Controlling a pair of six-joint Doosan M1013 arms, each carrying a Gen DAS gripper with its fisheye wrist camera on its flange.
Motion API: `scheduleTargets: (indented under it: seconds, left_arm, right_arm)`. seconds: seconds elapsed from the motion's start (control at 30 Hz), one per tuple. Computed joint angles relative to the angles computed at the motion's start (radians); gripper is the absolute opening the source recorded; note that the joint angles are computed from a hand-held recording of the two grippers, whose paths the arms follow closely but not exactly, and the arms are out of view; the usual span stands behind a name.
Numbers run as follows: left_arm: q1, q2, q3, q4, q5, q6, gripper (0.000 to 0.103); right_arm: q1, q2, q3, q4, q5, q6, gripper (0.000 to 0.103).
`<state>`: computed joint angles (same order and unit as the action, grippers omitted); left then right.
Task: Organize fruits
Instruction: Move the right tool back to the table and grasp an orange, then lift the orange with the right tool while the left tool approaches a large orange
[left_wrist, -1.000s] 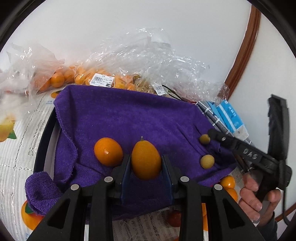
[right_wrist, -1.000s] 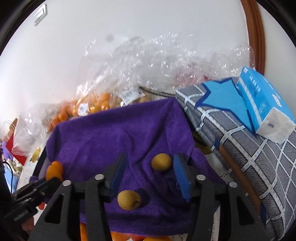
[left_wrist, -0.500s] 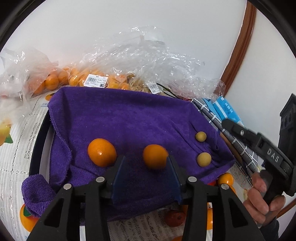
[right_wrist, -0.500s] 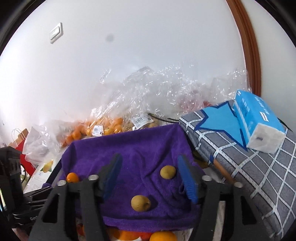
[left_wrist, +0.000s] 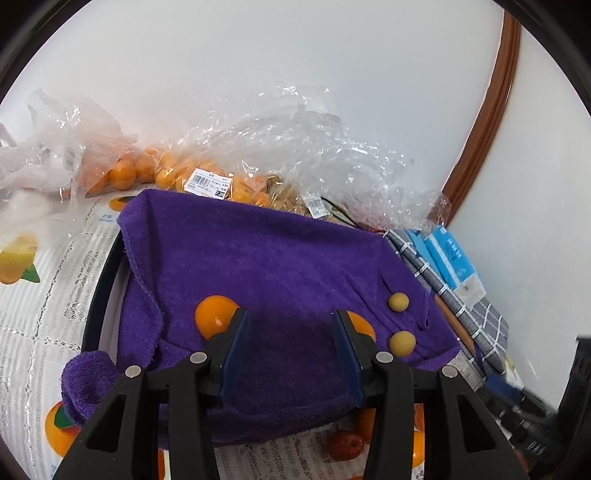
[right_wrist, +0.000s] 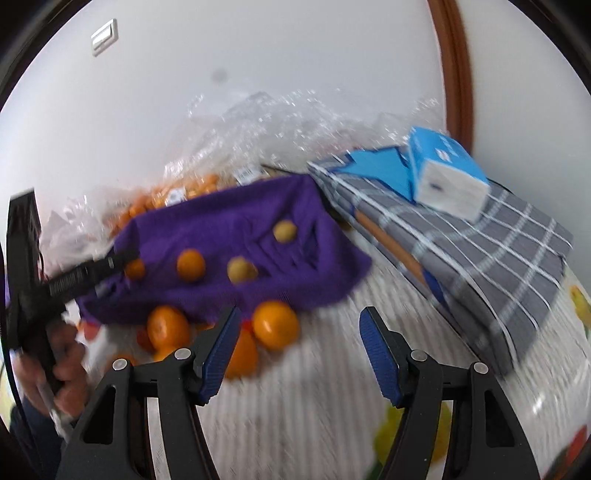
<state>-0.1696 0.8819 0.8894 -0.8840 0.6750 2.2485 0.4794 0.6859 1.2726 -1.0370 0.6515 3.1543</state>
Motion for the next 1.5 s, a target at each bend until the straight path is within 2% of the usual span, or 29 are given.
scheduleTargets:
  seconds: [0.17,0.5,0.6,0.83,1.0,1.07,1.13,1.23,1.3,1.37,1.4,1.5]
  left_arm:
    - [0.004,-0.001,0.0,-0.011,0.017,0.002,0.043]
    - [0.001,-0.002,0.001,0.006,0.017,0.012,0.043]
    - [-0.001,0.0,-0.004,0.02,0.022,0.006,0.043]
    - [-0.001,0.009,-0.019,0.034,0.04,-0.016,0.043]
    - [-0.003,0.007,-0.016,0.039,0.037,-0.012,0.044]
    - [-0.004,0.008,-0.018,0.047,0.038,-0.016,0.044]
    - [-0.003,0.009,-0.02,0.05,0.04,-0.022,0.044]
    - [-0.002,0.01,-0.022,0.046,0.043,-0.027,0.044]
    - [-0.002,0.01,-0.021,0.046,0.043,-0.025,0.044]
    - [-0.002,0.01,-0.021,0.049,0.041,-0.025,0.044]
    - [-0.002,0.009,-0.019,0.049,0.041,-0.023,0.044]
    - [-0.001,0.011,-0.022,0.052,0.046,-0.029,0.044]
  right_arm:
    - [0.004,-0.006,0.023,0.038,0.01,-0.007,0.051]
    - [0.002,0.034,-0.063,0.051,0.047,-0.103,0.043]
    - [-0.012,0.045,-0.077,0.118,0.012,-0.137,0.038]
    - [-0.026,0.063,-0.111,0.186,-0.03,-0.21,0.038]
    - [-0.026,0.081,-0.147,0.216,-0.01,-0.241,0.038]
    - [-0.033,0.076,-0.137,0.241,-0.036,-0.251,0.038]
    - [-0.047,0.064,-0.112,0.288,-0.094,-0.265,0.037]
    - [-0.066,0.045,-0.074,0.354,-0.17,-0.264,0.032]
    - [-0.066,0.039,-0.062,0.346,-0.182,-0.253,0.032]
    - [-0.054,0.037,-0.059,0.27,-0.146,-0.207,0.032]
    - [-0.043,0.032,-0.051,0.188,-0.113,-0.146,0.031]
    - [-0.033,0.012,-0.012,0.076,-0.096,-0.054,0.027]
